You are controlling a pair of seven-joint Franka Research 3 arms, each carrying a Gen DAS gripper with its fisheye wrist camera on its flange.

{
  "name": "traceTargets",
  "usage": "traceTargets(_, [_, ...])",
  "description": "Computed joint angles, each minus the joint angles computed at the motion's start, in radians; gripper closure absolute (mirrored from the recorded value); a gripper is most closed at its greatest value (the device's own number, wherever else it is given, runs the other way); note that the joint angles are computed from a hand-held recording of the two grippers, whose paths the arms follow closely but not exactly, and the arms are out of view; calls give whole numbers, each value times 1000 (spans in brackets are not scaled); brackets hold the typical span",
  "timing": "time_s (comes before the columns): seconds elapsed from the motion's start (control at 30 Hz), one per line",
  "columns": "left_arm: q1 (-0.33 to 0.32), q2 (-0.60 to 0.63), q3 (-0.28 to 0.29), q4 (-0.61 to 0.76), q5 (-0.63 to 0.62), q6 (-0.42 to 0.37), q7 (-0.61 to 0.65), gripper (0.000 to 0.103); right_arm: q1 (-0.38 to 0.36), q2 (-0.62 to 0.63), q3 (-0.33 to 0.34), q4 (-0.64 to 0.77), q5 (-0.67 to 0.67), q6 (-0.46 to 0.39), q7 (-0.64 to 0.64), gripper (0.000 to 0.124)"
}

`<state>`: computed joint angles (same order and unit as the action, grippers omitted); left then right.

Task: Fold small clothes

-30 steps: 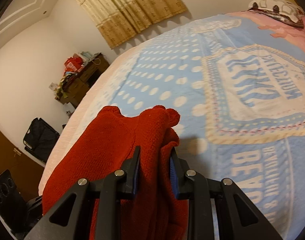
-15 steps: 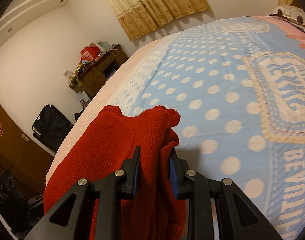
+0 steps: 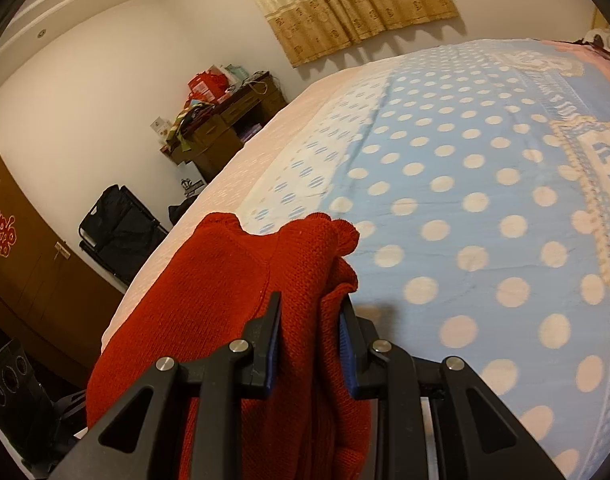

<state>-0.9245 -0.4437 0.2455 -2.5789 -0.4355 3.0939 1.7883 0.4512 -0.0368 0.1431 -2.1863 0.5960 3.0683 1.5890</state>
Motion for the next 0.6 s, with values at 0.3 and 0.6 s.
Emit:
traceTargets(0.3, [61, -44, -24, -60, 51, 17, -59, 68, 13, 78, 25, 90, -111, -19, 78, 99])
traceTargets(0.6, [132, -100, -50, -122, 149, 6, -158, 68, 28, 144, 48, 154, -104, -42, 61, 99])
